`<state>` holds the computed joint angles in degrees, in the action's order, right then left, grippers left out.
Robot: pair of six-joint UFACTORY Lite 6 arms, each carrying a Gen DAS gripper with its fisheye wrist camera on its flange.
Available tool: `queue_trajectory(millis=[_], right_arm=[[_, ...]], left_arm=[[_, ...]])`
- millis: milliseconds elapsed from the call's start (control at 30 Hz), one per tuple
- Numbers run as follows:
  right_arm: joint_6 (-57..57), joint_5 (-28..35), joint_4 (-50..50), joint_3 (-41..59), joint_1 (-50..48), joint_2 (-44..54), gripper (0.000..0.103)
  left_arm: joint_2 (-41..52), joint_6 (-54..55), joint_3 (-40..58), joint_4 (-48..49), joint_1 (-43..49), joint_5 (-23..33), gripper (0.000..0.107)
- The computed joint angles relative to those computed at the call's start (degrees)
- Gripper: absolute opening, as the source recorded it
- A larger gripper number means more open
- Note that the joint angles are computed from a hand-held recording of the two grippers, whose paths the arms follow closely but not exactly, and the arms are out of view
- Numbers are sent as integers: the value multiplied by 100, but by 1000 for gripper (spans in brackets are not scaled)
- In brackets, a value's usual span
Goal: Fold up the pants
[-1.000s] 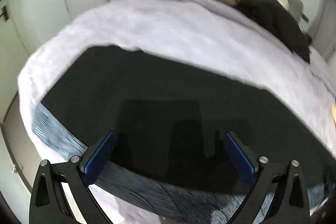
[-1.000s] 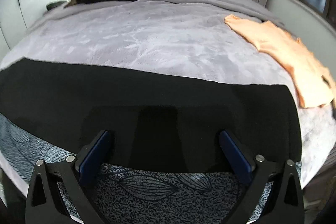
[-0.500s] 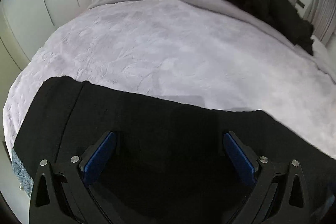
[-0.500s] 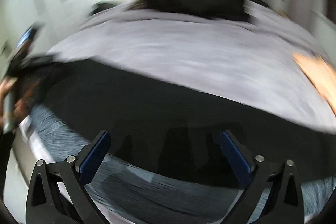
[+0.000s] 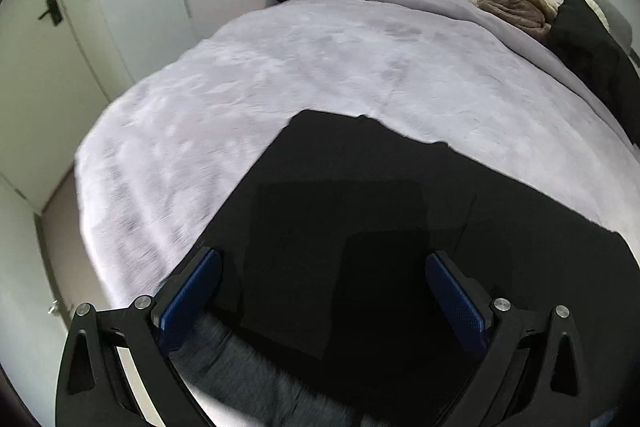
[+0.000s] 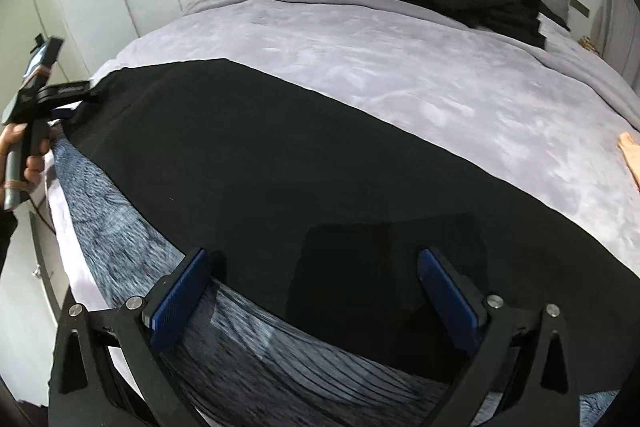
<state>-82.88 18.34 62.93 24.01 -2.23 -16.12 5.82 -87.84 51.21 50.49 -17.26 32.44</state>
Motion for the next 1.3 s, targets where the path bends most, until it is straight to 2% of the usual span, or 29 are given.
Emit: queue_trajectory(millis=[33, 100, 133, 200, 267, 333, 400, 433, 467, 567, 633, 733, 800, 900, 967, 1000, 1067, 1133, 1200, 1267, 1300], right_arm=[[600, 9, -531, 139, -18, 0, 103], [1378, 266, -1155, 197, -189, -336, 103], [1416, 509, -1107, 258, -267, -483, 103], [1546, 686, -944, 350, -29, -632, 103], [1923, 431, -1129, 374, 634, -607, 103], [2425, -142, -1625, 316, 1344, -410, 103], [1967, -615, -1462, 117, 1461, 33, 103], [1379, -496, -1022, 20, 1229, 61, 102], [779, -147, -607, -92, 799, -70, 102], [-648, 387, -242, -570, -545, -682, 102], [-1034, 797, -379, -670, -1337, -855, 102], [-1458, 1315, -472, -698, -2245, -899, 102], [-1715, 1329, -270, -861, -2328, -1047, 103], [-1570, 1023, -74, -943, -2047, -1161, 103], [-1447, 1181, -235, -925, -2227, -1247, 103], [-1439, 1252, -299, -901, -2294, -1245, 103], [-1197, 1482, -642, -797, -2435, -1323, 103], [-816, 1754, -968, -642, -2581, -1558, 103], [-994, 2575, -744, -320, -2923, -1672, 103], [-910, 2948, -508, 254, -2659, -1211, 103], [-759, 3027, -327, 760, -2178, -665, 103]], left_arm=[[-254, -118, -132, -31, -165, -11, 102], [-852, -438, -461, -62, -668, -394, 102], [-936, -749, -475, 59, -1089, -653, 102], [-519, -738, -100, 19, -1677, -941, 102], [434, -594, 766, -71, -2470, -791, 102], [1157, -566, 1337, -119, -2934, -649, 103], [1734, -732, 1746, 94, -3359, 15, 103], [1812, -1065, 1691, 465, -3557, 227, 103], [1662, -1451, 1426, 799, -3641, 199, 103], [863, -1816, 512, 1089, -3378, -502, 103], [563, -1256, 382, 579, -3209, -661, 103], [256, -577, 686, 111, -3063, -531, 103], [325, 218, 1275, -361, -2749, -379, 103], [1604, 1967, 2854, -2057, -1674, -610, 103], [2744, 3073, 4039, -3256, -1190, -164, 103], [3321, 3556, 4562, -3691, -923, 266, 103], [3755, 3802, 5024, -4024, -711, 552, 103], [3229, 3090, 4661, -3490, -882, 567, 103], [2322, 2201, 3695, -2441, -1135, 156, 103], [1619, 1504, 2953, -1586, -1291, 64, 103], [1477, 1230, 2813, -1264, -1310, 243, 103]])
